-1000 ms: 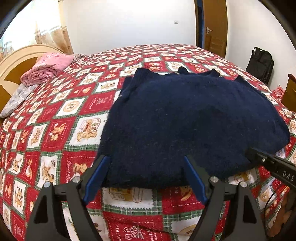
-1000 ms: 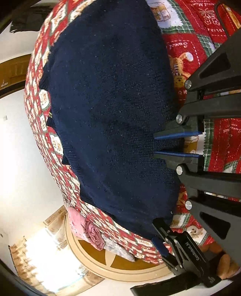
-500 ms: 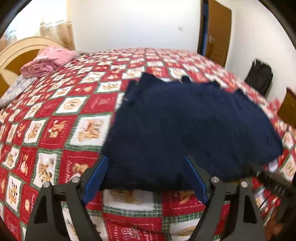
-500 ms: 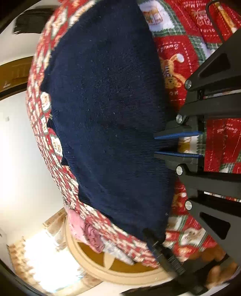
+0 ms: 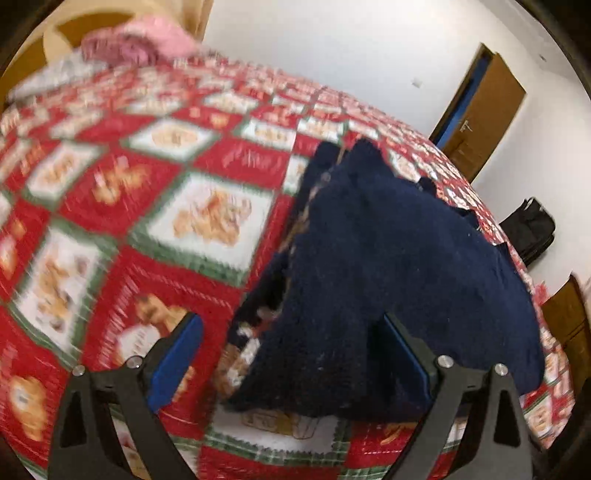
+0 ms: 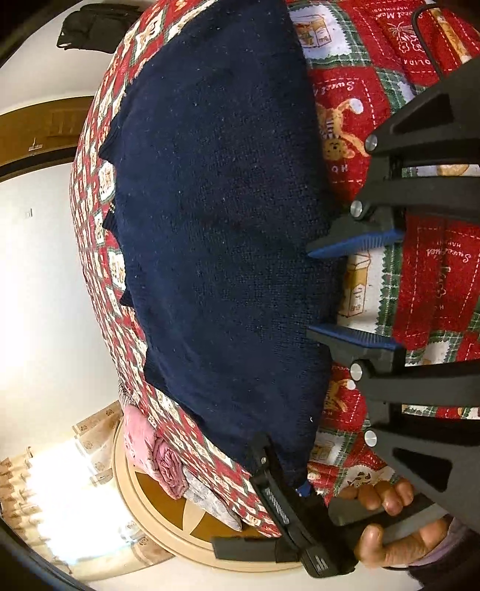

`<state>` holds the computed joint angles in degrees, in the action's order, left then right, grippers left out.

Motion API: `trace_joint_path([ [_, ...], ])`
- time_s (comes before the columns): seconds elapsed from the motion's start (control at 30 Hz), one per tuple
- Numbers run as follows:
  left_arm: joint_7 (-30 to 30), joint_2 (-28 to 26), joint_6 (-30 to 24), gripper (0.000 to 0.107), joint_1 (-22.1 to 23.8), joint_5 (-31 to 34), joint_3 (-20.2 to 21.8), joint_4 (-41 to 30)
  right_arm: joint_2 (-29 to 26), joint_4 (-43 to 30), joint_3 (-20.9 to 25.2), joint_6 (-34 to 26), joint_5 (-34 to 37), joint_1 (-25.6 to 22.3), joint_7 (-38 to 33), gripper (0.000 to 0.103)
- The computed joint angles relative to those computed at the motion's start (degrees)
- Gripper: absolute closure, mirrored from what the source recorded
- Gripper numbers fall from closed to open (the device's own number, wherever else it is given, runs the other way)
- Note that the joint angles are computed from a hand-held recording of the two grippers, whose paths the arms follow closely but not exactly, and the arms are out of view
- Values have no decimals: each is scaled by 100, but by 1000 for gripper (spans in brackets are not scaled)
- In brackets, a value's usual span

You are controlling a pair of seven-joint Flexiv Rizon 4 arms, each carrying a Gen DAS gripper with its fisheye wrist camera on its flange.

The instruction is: Fold small clothes

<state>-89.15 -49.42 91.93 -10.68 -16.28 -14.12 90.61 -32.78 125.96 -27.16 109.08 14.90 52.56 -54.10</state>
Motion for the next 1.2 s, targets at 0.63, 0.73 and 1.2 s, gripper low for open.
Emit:
trace_joint_path([
  [0.63, 245, -66, 470, 87, 549, 202, -838, 142, -74, 119, -714, 242, 559, 681, -173, 64],
  [0.73, 209, 31, 474, 87, 490, 224, -770, 165, -48, 139, -640, 323, 618, 577, -177, 64],
  [1.2, 1206, 75, -160, 90, -413, 413, -732, -1131, 634, 541, -391, 902, 1560, -263, -306, 64],
])
